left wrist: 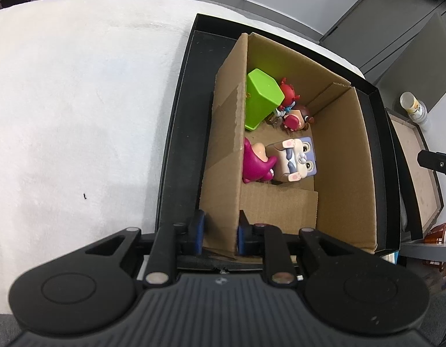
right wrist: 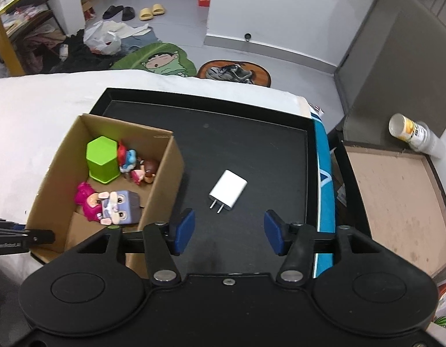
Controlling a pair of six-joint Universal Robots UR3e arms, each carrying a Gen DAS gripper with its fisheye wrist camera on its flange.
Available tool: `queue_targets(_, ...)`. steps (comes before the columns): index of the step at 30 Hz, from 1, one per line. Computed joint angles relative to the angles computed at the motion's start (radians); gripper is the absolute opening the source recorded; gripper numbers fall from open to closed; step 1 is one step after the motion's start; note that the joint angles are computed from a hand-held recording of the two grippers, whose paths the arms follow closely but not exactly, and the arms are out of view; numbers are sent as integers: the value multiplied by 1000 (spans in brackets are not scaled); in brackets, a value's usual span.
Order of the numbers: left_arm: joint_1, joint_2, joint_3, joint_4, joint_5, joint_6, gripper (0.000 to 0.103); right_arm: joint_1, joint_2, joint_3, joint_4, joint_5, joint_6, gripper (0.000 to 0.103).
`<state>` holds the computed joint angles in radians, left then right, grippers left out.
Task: Organize rigid objects
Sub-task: 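Move the right gripper to the white charger and close on it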
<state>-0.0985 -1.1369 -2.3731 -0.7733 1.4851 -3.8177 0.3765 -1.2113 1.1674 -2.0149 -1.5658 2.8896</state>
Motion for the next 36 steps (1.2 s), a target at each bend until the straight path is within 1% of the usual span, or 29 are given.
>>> queue_targets(2, 2, 0, -1, 0, -2, 2, 21, -26, -5, 21, -15, 35, 18, 72)
queue_targets(3, 3, 1, -2, 0, -2, 1, 21, -42, -5, 27, -17, 59, 24, 74)
queue_targets(5, 3, 3, -5, 2, -3, -4, 21, -72, -9, 57, -40, 110, 38, 84)
queue_targets(6, 1, 1, -4, 2, 0, -3, 21, -85, -8, 73, -59, 126, 52, 84)
queue_targets(13, 1, 2, -6, 3, -3, -4, 21, -110, 61, 79, -112, 110, 128, 85)
queue_targets(20, 11, 10, -15, 5, -15, -1, 21, -106, 157, 12, -120, 102, 190, 84)
queue_targets(24, 11, 9, -14, 7, -17, -3, 21, -86, 226, -68, -107, 78, 220, 84)
queue_targets(28, 14, 9, -17, 10, -20, -3, 21, -78, 303, -172, -55, 83, 261, 79)
queue_targets(30, 20, 18, -24, 9, -26, 3, 21, -63, 348, -224, -43, 54, 269, 77)
queue_targets(33, 30, 26, -30, 7, -35, 9, 21, -55, 399, -285, -13, 46, 285, 70)
queue_targets(36, 31, 25, -27, 3, -35, 12, 21, -50, 428, -306, -8, 34, 294, 69)
